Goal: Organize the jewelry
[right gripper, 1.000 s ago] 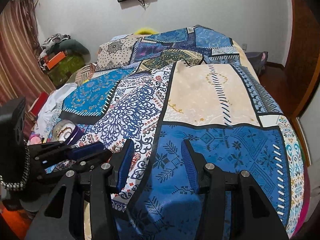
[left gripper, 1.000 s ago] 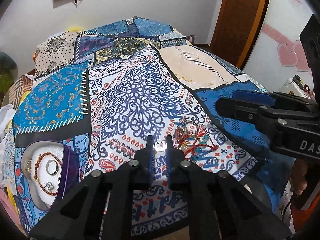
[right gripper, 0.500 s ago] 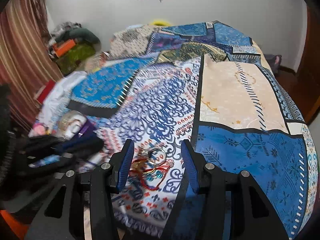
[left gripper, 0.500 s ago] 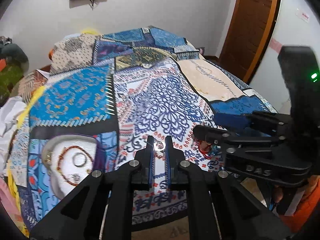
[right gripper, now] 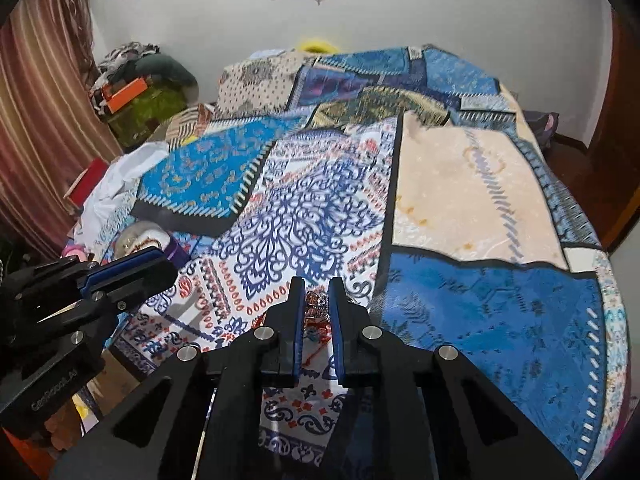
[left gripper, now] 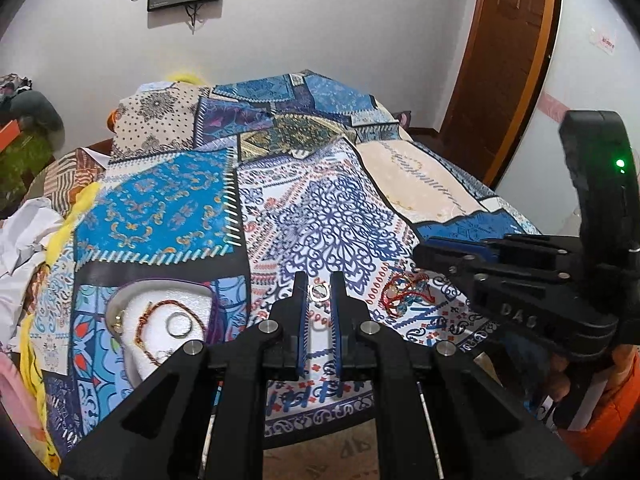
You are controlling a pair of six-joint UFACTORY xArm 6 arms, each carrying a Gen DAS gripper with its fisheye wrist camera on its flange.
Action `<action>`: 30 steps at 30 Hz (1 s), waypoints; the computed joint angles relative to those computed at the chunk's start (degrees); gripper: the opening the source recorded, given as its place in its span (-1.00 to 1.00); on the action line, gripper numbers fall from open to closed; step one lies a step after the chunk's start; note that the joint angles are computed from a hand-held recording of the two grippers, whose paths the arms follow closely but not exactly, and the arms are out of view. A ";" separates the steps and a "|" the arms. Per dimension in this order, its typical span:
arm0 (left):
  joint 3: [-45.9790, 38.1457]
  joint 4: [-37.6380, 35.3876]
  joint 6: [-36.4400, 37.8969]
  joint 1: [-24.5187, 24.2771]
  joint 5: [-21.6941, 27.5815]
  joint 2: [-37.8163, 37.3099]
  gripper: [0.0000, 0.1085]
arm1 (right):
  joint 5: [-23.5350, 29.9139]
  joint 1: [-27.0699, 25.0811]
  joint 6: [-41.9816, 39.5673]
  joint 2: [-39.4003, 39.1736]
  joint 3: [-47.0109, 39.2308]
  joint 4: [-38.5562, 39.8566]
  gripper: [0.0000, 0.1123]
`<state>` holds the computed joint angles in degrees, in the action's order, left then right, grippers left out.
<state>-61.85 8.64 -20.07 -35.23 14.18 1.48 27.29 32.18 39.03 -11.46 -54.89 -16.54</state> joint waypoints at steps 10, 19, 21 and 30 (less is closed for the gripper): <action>2.93 0.30 -0.65 0.51 -0.62 -3.46 -0.84 | 1.08 -0.80 2.14 -2.52 0.87 0.56 -0.42; 4.26 -1.94 1.18 0.58 -0.59 -4.00 -0.84 | 5.79 -0.22 3.44 -3.67 3.01 -3.05 -0.34; 4.07 -2.71 1.61 0.53 -0.51 -3.47 -0.84 | 5.59 -0.28 3.60 -4.12 3.56 -3.04 -0.34; 3.31 -4.05 2.83 0.26 -0.54 -2.15 -0.84 | 2.73 -0.46 0.57 -0.02 0.57 -0.91 -0.34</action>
<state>-58.54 4.59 -17.25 -34.97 13.64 -0.67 30.01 31.72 39.60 -11.48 -54.32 -17.46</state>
